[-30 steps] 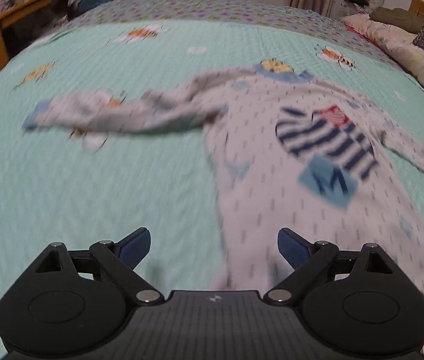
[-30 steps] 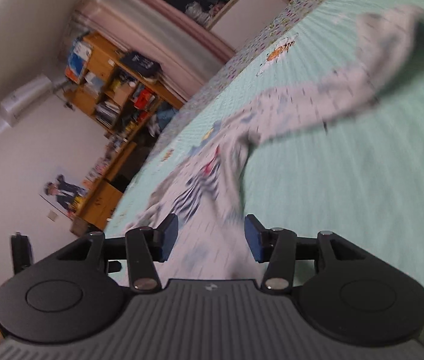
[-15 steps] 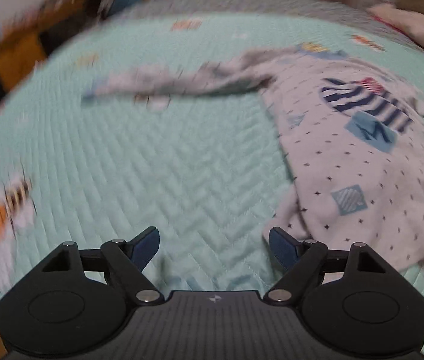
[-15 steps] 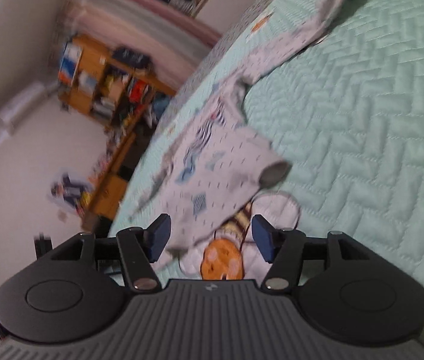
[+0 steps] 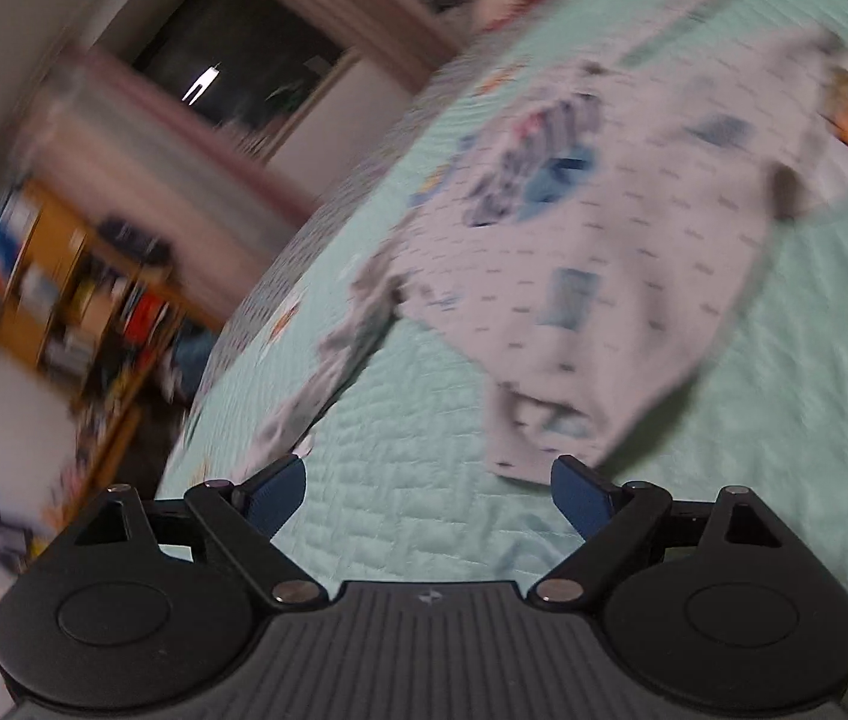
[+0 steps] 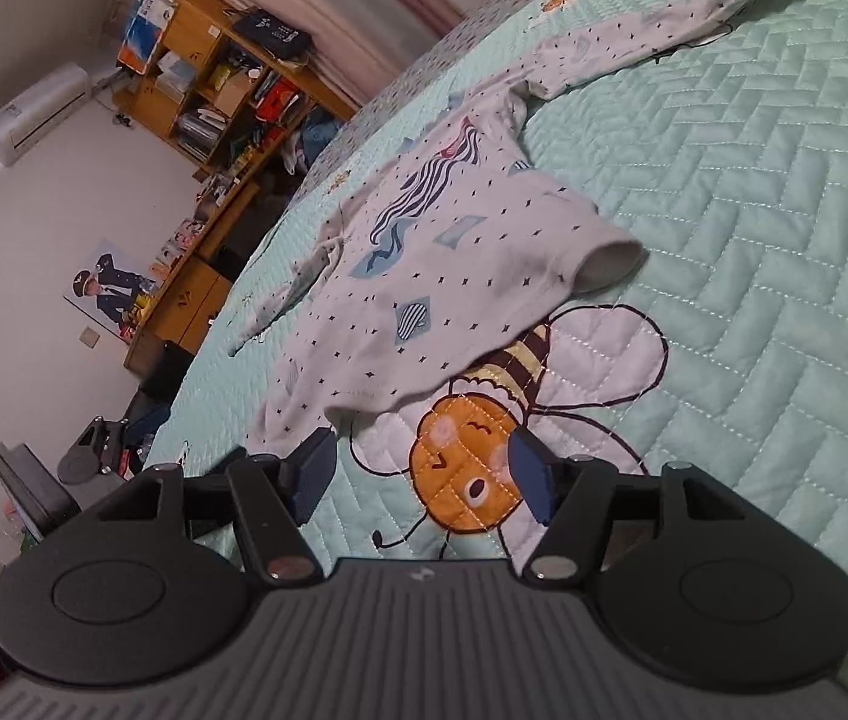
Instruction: Fold clothes
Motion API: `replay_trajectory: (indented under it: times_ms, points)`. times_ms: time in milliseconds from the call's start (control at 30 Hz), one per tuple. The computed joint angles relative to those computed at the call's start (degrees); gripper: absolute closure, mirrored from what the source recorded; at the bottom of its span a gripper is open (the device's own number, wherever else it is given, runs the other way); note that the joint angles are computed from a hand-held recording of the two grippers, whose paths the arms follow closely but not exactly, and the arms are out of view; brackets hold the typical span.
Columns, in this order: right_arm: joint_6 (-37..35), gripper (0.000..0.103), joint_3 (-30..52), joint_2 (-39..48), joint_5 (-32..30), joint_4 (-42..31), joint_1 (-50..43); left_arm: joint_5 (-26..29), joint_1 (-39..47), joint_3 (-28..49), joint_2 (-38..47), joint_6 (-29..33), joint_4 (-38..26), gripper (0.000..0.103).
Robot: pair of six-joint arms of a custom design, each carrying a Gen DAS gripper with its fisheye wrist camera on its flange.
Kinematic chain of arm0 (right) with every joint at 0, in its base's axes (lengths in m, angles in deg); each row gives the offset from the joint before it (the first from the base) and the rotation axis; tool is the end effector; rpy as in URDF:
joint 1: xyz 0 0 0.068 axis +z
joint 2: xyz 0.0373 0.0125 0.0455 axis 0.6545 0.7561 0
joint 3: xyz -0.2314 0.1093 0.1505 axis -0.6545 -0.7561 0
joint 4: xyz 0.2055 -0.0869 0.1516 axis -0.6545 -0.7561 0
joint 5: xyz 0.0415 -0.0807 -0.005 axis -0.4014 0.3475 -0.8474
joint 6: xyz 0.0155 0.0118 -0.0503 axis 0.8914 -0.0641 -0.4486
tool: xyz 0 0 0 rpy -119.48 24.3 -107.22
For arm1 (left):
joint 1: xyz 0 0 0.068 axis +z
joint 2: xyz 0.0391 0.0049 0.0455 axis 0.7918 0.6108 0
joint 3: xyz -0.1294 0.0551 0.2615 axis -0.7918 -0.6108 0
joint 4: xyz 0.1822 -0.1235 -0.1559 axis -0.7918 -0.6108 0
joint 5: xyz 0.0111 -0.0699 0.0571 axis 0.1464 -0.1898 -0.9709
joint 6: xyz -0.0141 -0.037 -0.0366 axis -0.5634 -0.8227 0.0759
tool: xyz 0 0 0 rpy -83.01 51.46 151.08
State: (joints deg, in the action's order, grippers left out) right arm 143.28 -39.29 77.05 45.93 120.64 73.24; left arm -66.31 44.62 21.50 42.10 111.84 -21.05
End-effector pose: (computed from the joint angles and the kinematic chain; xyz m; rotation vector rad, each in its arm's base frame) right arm 0.2150 0.1263 0.0793 0.6954 2.0175 0.7713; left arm 0.3385 -0.0491 0.1193 1.2154 1.6970 0.4724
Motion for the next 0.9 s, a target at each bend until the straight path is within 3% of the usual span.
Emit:
replay_trajectory:
  times_ms: [100, 267, 333, 400, 467, 633, 667, 767, 900]
  points:
    - [0.5, 0.038, -0.3, -0.3, -0.2, -0.1, -0.1, 0.3, -0.4, -2.2, 1.2, 4.8, 5.0, 0.013]
    - [0.9, 0.037, -0.4, -0.3, 0.2, 0.4, 0.3, 1.4, -0.2, -3.9, -0.7, 10.1, 4.3, 0.013]
    - [1.3, 0.037, -0.8, 0.3, 0.5, 1.7, 0.5, 1.7, -0.4, -5.4, -0.7, 12.2, 6.8, 0.013]
    - [1.8, 0.037, -1.2, 1.1, 0.9, 3.2, 0.8, 0.8, -1.6, -5.5, -0.8, 12.2, 6.3, 0.013]
    - [2.1, 0.037, -1.2, 1.2, 1.5, 3.5, 1.2, -0.2, -3.3, -4.2, -0.7, 11.8, 3.6, 0.02]
    - [2.9, 0.036, -1.2, 0.3, 3.3, 2.4, 2.9, -3.4, -6.9, 2.7, 1.6, 10.5, -7.4, 0.097]
    - [3.1, 0.036, -1.3, 0.1, 3.8, 2.3, 3.4, -3.8, -7.2, 3.9, 1.8, 9.1, -8.7, 0.1]
    - [2.6, 0.035, -1.1, -0.6, 4.7, 1.4, 4.6, -2.9, -6.8, 10.4, -0.2, -1.6, -20.0, 0.102]
    - [-3.1, 0.034, 1.5, -2.6, 4.5, -3.3, 5.2, 2.7, -4.6, 31.1, 0.2, -22.6, -47.8, 0.102]
